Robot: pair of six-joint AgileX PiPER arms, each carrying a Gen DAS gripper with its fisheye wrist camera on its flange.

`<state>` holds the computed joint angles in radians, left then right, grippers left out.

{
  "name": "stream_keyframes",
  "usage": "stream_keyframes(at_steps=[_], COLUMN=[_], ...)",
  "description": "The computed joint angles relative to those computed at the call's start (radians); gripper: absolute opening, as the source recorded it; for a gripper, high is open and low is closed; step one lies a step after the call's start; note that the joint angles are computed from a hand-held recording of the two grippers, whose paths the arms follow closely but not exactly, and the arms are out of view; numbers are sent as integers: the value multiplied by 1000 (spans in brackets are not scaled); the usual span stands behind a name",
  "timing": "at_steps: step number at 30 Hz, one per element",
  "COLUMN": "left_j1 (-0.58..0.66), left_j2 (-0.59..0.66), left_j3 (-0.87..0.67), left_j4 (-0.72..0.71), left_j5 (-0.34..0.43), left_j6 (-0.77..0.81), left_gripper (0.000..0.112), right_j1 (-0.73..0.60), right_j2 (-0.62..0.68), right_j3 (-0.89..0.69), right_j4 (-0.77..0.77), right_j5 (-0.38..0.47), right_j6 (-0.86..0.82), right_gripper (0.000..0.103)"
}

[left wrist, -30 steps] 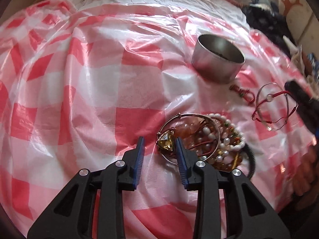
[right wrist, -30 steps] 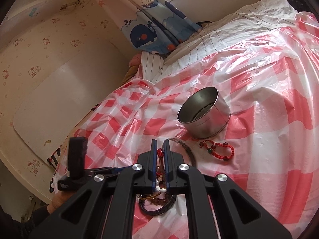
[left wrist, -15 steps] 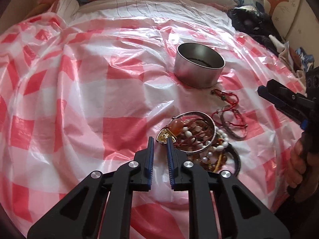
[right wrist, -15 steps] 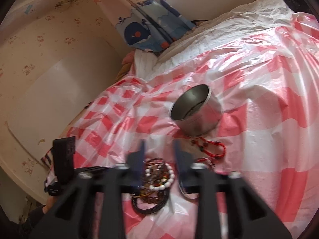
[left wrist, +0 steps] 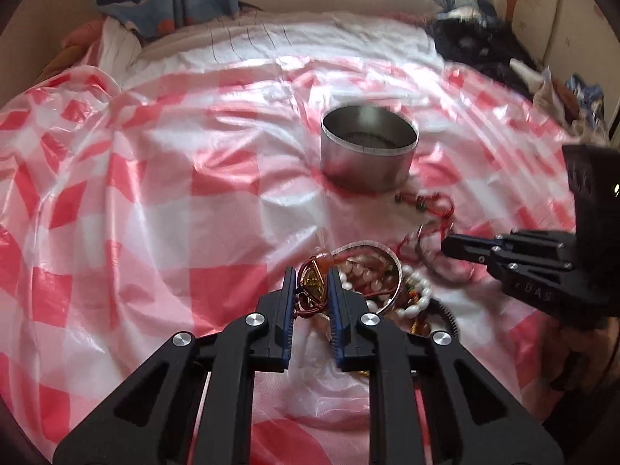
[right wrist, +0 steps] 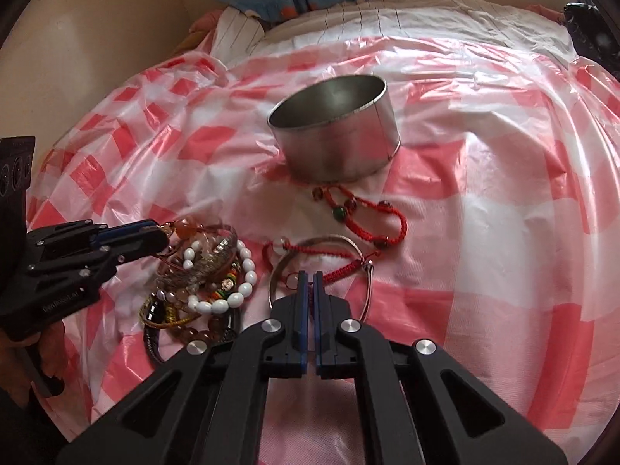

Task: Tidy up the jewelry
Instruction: 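Grasp beaded bracelets with the left tool while the right tool pinches a red cord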

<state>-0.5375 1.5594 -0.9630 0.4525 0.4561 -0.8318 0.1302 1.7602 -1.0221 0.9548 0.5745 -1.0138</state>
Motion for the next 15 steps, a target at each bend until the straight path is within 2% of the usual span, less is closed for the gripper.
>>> stream_keyframes(at_steps=[1, 6, 8, 10, 11, 12, 13, 15], left_j1=[9, 51, 56, 56, 58, 58, 59, 56], left_j2=[-21, -110, -137, -159, -162, -162, -161, -150], left_j3=[14, 72, 80, 87, 83, 78, 78, 71], left_j4=[-9, -97, -95, -74, -93, -99, -106, -127], left_j5=[-23, -158, -183, -205, -207, -205, -206, -207], left_j6=[0, 48, 38, 9, 24, 30, 40, 62], left_gripper=[14, 14, 14, 14, 14, 14, 14, 14], right_j1=[-13, -102, -112, -89, -69, -52, -36, -9], right_j2=[-13, -49, -51, -37, -25, -19, -19, -23], right_j3=[10, 31, 20, -2, -11, -12, -8, -6], right_j4=[42, 238, 240, 172, 123, 96, 80, 46], right_j5=[2, 118, 145, 122, 90, 61, 20, -30], right_j6=[-39, -189, -192, -114, -63, -31, -12, -1], right_gripper=[1, 1, 1, 4, 10, 42, 61, 61])
